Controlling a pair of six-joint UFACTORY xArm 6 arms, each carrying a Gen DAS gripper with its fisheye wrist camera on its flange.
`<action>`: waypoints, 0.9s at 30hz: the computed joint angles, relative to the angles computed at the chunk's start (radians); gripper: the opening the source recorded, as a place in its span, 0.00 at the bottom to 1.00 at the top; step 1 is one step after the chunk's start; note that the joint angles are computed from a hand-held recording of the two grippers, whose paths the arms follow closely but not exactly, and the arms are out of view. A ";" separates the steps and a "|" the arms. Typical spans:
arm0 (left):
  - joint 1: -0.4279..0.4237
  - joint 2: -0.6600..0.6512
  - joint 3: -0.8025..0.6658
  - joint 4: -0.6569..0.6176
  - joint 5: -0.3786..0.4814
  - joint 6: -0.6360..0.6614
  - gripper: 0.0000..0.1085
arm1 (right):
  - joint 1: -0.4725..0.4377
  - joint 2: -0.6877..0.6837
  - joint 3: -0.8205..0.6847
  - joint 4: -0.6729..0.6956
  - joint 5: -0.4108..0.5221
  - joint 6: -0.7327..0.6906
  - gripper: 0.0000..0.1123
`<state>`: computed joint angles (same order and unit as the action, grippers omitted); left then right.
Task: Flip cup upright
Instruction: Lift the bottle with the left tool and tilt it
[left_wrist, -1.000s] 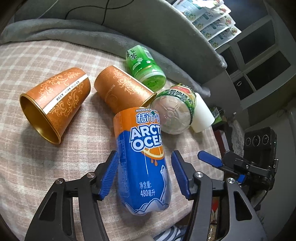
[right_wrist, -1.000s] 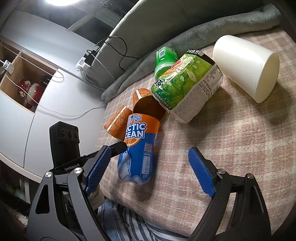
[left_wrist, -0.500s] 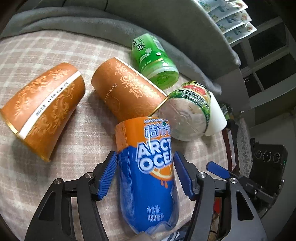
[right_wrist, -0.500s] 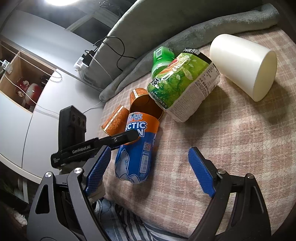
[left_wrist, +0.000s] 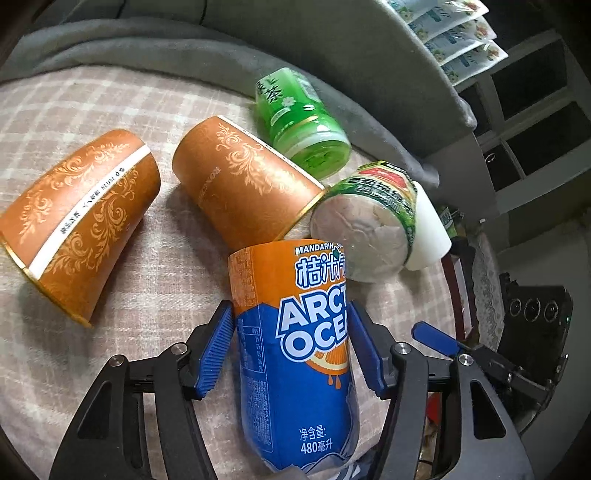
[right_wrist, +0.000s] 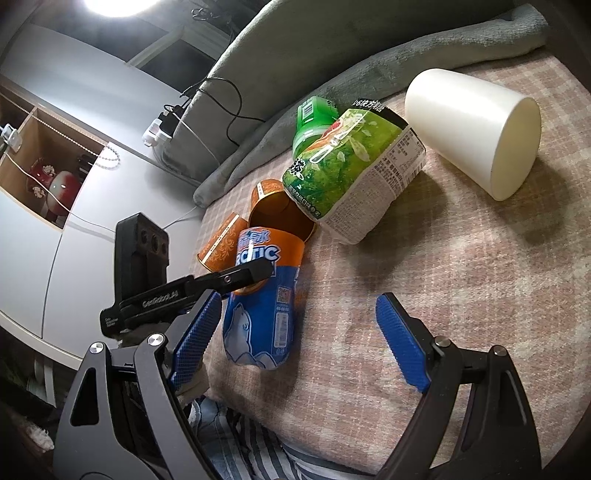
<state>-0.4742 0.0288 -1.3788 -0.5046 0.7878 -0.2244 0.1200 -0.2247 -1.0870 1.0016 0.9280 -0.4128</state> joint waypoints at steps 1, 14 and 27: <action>-0.005 -0.007 0.006 0.016 -0.010 -0.006 0.56 | 0.000 -0.001 0.001 -0.001 -0.002 0.000 0.78; -0.068 -0.085 0.061 0.244 -0.135 -0.083 0.55 | 0.006 -0.039 0.027 -0.018 -0.032 -0.003 0.78; -0.111 -0.088 0.062 0.514 -0.199 -0.207 0.55 | 0.037 -0.090 0.059 -0.084 -0.097 0.000 0.78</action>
